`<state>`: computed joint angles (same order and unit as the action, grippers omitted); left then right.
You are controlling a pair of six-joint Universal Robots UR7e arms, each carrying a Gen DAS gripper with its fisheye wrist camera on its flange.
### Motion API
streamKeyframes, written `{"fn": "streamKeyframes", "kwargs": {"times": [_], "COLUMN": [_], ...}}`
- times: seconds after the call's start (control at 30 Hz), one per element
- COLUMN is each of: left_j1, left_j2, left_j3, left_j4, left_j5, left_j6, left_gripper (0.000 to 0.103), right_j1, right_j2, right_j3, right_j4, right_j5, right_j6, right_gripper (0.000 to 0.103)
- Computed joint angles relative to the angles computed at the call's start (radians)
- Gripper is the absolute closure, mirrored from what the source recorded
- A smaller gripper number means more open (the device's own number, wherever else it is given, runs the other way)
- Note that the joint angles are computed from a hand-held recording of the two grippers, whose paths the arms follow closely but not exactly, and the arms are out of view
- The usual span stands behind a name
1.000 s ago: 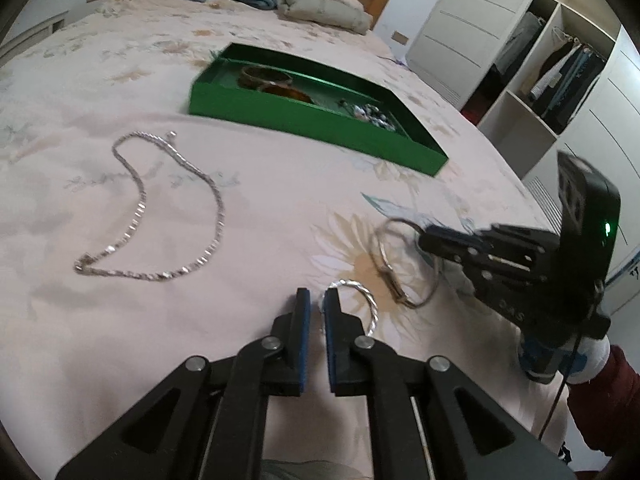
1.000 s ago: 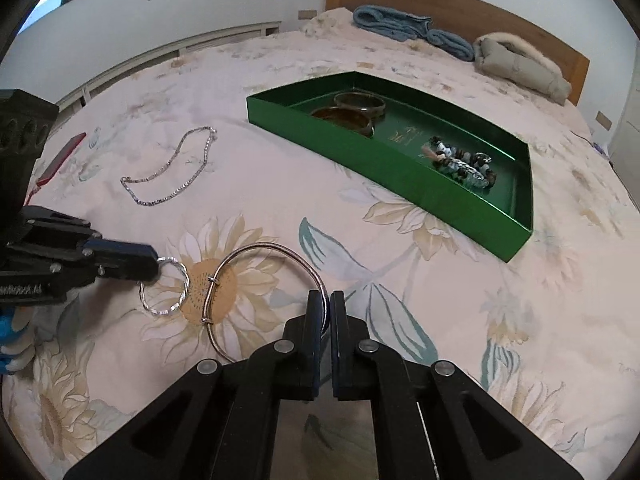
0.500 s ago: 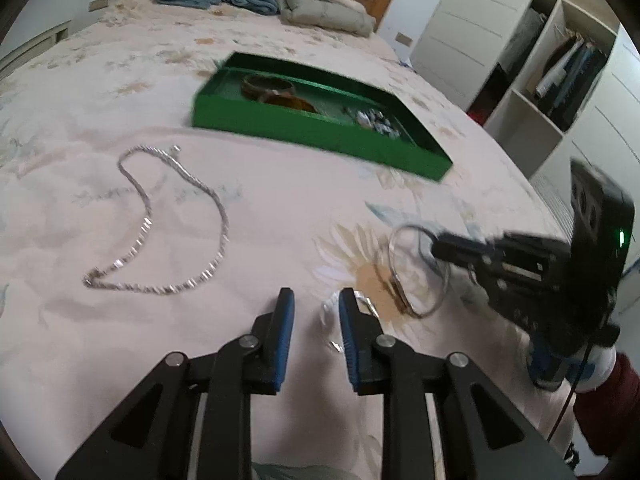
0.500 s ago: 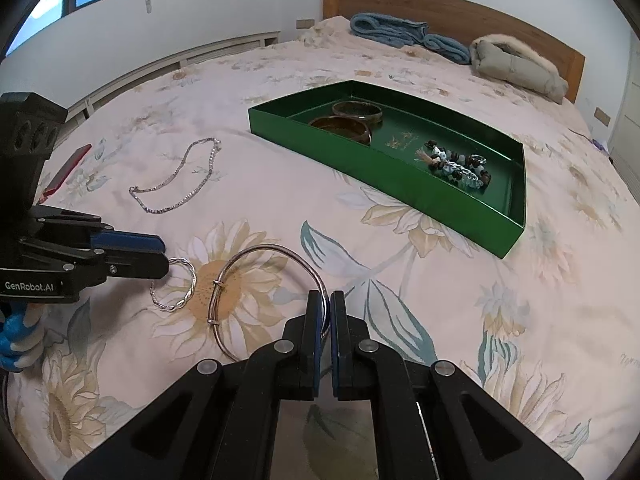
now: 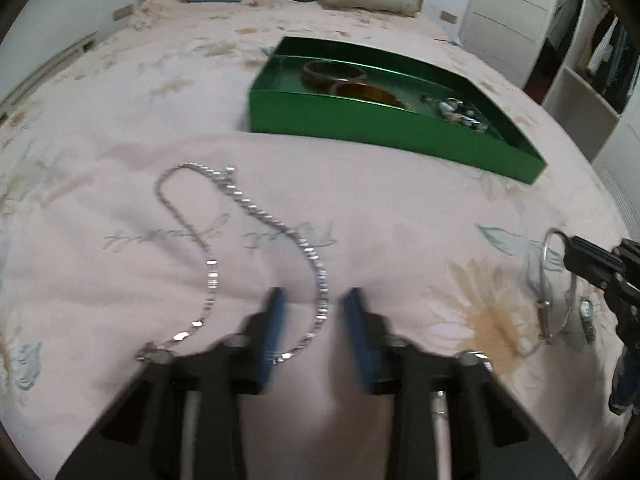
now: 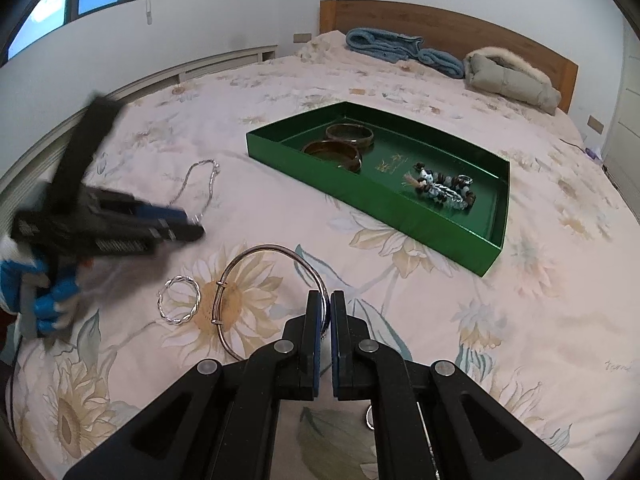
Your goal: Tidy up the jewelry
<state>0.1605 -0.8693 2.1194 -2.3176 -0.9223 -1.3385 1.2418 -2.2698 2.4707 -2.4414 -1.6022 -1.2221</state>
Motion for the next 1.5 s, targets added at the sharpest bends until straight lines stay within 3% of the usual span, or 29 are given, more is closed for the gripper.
{"fn": "streamKeyframes", "kwargs": {"times": [0.13,0.3,0.4,0.5,0.67,0.83,1.17,1.43,1.5], "left_j1": [-0.006,-0.035,-0.025,0.007,0.072,0.133,0.237,0.208,0.196], "left_j2": [-0.011,-0.062,-0.072,-0.059,0.01,0.115,0.223,0.221,0.198], "left_j3": [0.017,0.099,0.084,0.002,-0.179,-0.332,-0.363,-0.361,-0.346], "left_j4": [-0.08,-0.438,-0.619,-0.668,-0.676,-0.69,-0.402,-0.212,-0.198], "left_j5": [-0.004,0.046,0.085,0.113,0.118,0.073,0.005,0.081,0.101], "left_j6": [0.009,0.035,0.122,0.242,0.431,0.56,0.391,0.341,0.332], "left_gripper": [0.101,0.101,0.101,0.101,0.101,0.101,0.101,0.098,0.091], "right_j1": [0.007,0.049,0.098,0.152,0.244,0.264,0.213,0.202,0.2], "right_j2": [0.007,0.039,0.094,0.161,0.316,0.45,0.661,0.685,0.658], "right_j3": [-0.013,-0.054,-0.095,-0.144,-0.248,-0.315,-0.341,-0.342,-0.34], "right_j4": [0.002,-0.021,-0.066,-0.123,-0.259,-0.375,-0.485,-0.483,-0.461], "right_j5": [0.01,0.02,0.009,-0.007,-0.055,-0.107,-0.282,-0.328,-0.306], "right_j6": [0.013,0.052,0.095,0.145,0.253,0.308,0.32,0.352,0.364], "right_gripper": [0.099,0.099,0.099,0.099,0.099,0.099,0.098,0.098,0.087]}}
